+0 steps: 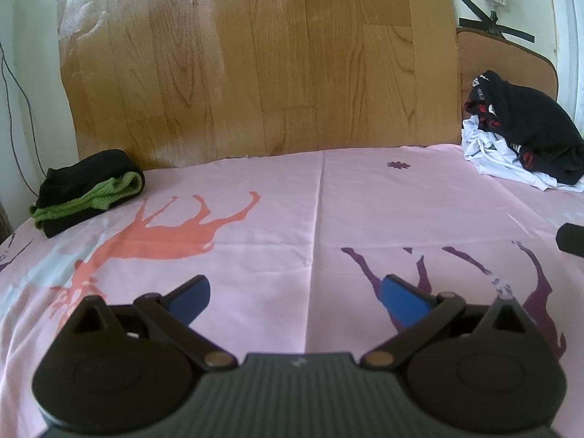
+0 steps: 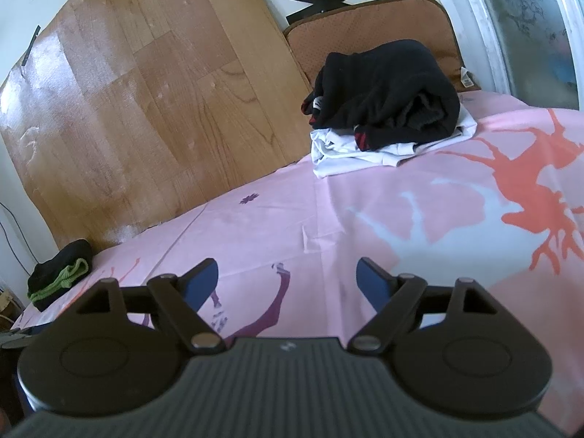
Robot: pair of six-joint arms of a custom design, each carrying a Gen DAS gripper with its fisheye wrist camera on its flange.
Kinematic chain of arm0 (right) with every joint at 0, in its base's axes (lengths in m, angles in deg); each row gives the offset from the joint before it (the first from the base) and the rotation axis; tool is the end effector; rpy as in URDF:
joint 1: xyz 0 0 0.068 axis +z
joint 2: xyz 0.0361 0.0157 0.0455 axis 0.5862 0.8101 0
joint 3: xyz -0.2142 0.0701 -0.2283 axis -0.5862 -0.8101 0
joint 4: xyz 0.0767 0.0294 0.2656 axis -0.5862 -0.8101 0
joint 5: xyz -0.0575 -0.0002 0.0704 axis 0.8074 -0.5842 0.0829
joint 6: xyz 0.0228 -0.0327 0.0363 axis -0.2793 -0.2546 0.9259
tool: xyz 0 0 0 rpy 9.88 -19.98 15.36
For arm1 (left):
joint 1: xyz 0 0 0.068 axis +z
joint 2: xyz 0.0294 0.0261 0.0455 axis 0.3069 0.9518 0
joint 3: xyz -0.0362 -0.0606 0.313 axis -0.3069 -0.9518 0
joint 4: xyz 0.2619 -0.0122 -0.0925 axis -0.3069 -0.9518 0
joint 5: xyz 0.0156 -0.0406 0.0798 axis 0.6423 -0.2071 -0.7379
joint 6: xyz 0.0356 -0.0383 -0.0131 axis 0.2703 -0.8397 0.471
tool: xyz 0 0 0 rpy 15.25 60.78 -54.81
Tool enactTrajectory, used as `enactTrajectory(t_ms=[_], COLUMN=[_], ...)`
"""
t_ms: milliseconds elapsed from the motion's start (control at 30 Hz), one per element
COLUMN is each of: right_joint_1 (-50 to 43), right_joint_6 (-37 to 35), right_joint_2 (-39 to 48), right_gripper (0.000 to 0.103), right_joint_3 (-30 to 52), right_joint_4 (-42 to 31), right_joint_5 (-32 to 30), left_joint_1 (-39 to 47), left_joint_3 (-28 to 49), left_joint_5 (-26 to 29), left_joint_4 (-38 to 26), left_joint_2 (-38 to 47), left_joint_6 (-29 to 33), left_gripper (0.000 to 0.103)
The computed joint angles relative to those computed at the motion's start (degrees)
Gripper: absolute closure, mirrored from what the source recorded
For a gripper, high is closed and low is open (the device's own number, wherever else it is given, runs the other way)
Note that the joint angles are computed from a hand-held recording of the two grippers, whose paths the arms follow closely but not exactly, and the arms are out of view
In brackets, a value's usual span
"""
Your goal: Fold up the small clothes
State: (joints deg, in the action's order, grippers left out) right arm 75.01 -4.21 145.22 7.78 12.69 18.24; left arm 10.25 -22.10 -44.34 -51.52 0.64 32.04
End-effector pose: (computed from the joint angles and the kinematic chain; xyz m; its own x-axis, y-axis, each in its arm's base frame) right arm 0.2474 0.1718 0.1468 -0.2990 0.4897 -0.8190 0.2527 0.8683 0.4269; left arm 0.2956 -0.0405 0.1858 -0.4993 0.1929 -0.8447 0.2174 0.9716 0.0934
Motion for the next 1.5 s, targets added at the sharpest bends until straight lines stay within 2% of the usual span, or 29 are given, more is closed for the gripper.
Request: enactTrajectory(t_ms=[600,833,1233,1500], right_joint_1=[-0.75,-0.74,0.68,0.75], right_joint_6=[3.99,4.68,8.52,11.66], right_joint_2=[-0.16,-0.21,-0.44,-0.74], right_gripper=[0.014,0.013,0.013,0.012], right_joint_3=[-0.95,-0.43,-1.19,-1.12], right_joint_4=[0.82,-0.50,-1.26,-3.22], right_joint_5=[0.52,0.94,7.15,8.91], left_joint_1=[-0.10,-0.22,-6.90,-7.90], left_joint_3=[-0.26,0.91,5.32,7.29], left_joint_5=[-0.07,1.53,1.71,4.99], left_joint_4=[0.59,-1.61,-3.05,-3.28], left_joint_2=[-0.03,-0.07,1.68,2.90], left_joint_6=[0.81,1.56,0.26,0.34], left_gripper=[0.000,0.000,0.000,0.000])
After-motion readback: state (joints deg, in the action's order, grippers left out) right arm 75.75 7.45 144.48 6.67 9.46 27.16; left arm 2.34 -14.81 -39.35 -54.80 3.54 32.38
